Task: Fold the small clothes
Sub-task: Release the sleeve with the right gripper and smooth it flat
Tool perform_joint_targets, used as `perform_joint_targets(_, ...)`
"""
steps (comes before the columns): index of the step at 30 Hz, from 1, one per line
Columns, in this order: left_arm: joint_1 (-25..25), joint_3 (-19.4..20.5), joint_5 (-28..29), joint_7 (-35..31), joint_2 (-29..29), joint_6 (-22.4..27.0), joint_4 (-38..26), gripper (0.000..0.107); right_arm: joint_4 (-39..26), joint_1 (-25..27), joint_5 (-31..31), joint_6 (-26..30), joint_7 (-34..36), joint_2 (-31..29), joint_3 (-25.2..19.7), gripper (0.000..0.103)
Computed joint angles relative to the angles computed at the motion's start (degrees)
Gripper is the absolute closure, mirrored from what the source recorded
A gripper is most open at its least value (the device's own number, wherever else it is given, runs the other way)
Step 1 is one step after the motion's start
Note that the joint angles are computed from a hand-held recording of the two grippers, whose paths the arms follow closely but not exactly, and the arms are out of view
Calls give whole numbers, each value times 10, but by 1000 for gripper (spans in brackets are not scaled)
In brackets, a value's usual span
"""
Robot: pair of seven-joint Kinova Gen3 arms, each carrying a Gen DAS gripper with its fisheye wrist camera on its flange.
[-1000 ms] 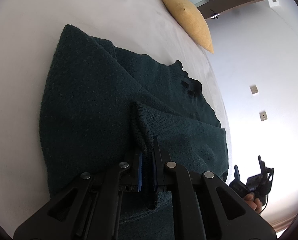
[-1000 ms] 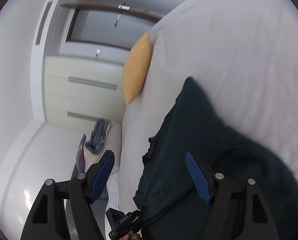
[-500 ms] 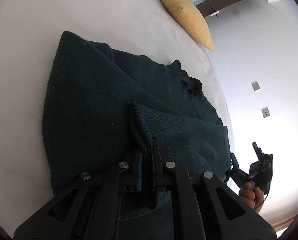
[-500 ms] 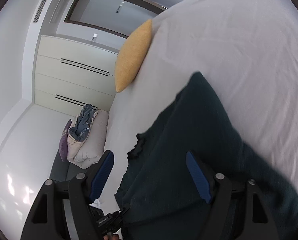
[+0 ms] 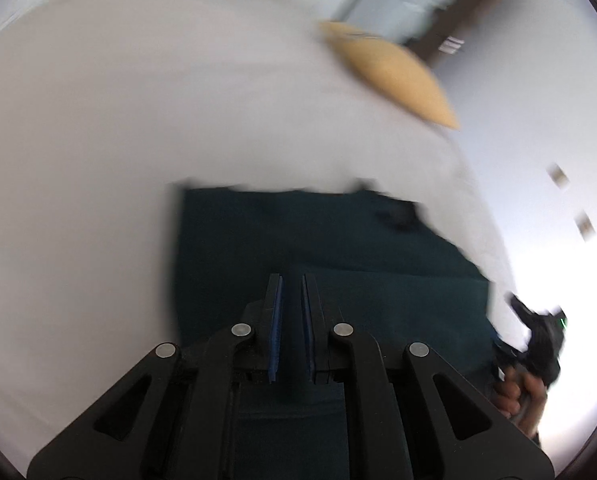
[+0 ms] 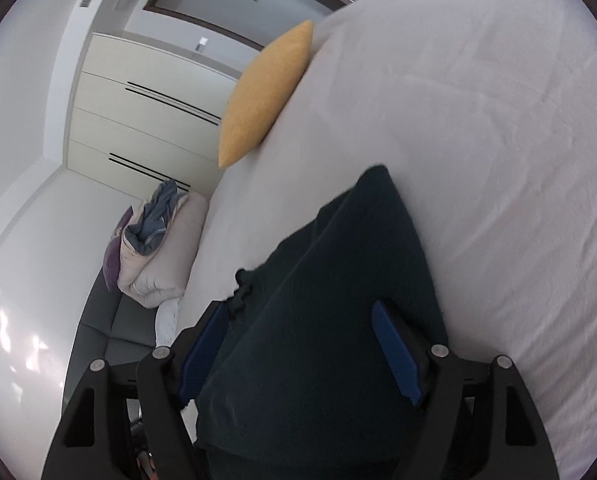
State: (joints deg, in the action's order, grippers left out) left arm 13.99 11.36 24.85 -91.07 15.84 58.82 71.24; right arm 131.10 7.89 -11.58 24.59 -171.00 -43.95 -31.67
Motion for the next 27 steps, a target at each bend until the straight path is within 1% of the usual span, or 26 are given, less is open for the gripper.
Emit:
perform_joint_targets(1,15,3,-5,-20,8,8,-14,99,-6,-18,-2,8,5,6,16,24)
perform_joint_targets(2,41,-4,-20,-32,17,16,-26,99,-12,-41,-1,17,16,10,40,24)
perform_joint_targets(4,86,-20,-57,-27,40,33,-52,99,-13,-72,12,24,30,-3,87,23)
perform_joint_targets(5,94,-25,-62,-15,52,39,-54,99,-12,-87,19,22,41,-7,114,23)
perform_joint_targets(7,80,-18,-44,-15,63,25,-31,99,3,-117,11,-9,82,-1,167,22)
perform_joint_targets(8,68,-15,-21,-28,60,10,-14,99,12,-139,2,-32,105,11,193,22)
perform_joint_targets(9,65,-21,1,-47,58,5,-4,99,20,-165,-9,-51,129,28,220,22)
perform_joint_targets(11,56,-24,24,-81,63,7,1,99,29,-214,-34,-63,175,58,273,23)
perform_joint_targets(12,57,-25,25,-87,63,5,2,99,40,-240,-43,-73,192,66,298,28)
perform_joint_targets(13,57,-25,26,-96,61,-3,8,99,47,-260,-43,-84,200,69,312,30)
perform_joint_targets(14,56,-25,26,-106,61,-4,10,99,51,-270,-33,-87,199,66,316,34)
perform_joint_targets(15,53,-24,34,-115,61,-9,15,99,53,-269,-33,-85,200,59,311,35)
perform_joint_targets(17,44,-22,52,-121,62,-9,20,99,54,-276,-51,-71,212,42,306,35)
perform_joint_targets(19,36,-20,71,-132,66,-1,20,99,46,-279,-58,-39,213,30,289,35)
perform_joint_targets(21,28,-18,80,-143,68,-1,24,99,39,-277,-69,-6,213,9,259,35)
perform_joint_targets(23,30,-23,80,-150,69,3,20,99,32,-279,-84,21,211,-3,243,35)
perform_joint_targets(25,26,-21,84,-156,67,1,26,99,15,-267,-91,63,194,-20,222,35)
perform_joint_targets(27,26,-23,87,-158,66,-6,29,99,-11,-232,-94,100,184,-46,195,32)
